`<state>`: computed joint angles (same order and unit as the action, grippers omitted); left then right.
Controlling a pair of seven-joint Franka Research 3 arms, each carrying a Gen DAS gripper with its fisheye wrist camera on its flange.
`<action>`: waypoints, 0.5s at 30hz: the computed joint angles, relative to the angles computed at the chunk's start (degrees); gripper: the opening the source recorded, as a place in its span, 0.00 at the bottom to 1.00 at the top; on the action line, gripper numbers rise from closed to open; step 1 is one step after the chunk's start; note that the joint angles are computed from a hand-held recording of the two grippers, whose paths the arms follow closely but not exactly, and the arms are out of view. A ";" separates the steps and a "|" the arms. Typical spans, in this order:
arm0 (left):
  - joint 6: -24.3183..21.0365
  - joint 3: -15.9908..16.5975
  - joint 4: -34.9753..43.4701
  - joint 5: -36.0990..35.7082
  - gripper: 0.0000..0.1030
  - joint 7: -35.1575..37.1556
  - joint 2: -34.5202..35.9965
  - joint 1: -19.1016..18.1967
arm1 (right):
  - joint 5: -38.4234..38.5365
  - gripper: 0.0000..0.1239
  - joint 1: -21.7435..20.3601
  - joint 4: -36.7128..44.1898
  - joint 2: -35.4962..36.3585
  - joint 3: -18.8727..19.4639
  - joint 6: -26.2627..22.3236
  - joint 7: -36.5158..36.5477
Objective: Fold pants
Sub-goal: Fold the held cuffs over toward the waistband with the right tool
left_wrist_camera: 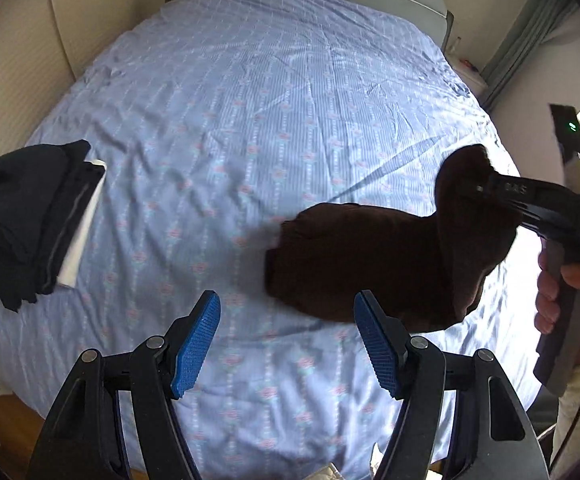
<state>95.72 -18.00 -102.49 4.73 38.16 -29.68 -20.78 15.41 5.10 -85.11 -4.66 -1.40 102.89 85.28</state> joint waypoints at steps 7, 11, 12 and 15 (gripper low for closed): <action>-1.35 3.97 -7.50 -1.69 0.66 5.03 -9.03 -0.21 | -3.21 0.22 5.11 -4.32 -1.56 4.57 1.97 5.55; -0.26 5.42 -11.41 -2.79 0.67 5.96 -13.15 0.53 | -8.50 0.23 8.29 -5.20 -0.64 6.83 1.27 6.70; -0.48 5.54 -12.13 -2.85 0.69 5.90 -14.06 0.86 | -9.87 0.23 9.01 -5.25 -0.18 7.24 0.43 7.27; -1.59 5.97 -14.30 -2.96 0.73 4.98 -16.97 1.98 | -11.81 0.30 10.74 -5.85 0.73 7.71 -0.98 7.91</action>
<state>94.12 -12.03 -116.80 1.78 43.14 -46.65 -18.80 3.60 15.84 -90.95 -3.93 6.31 101.91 93.19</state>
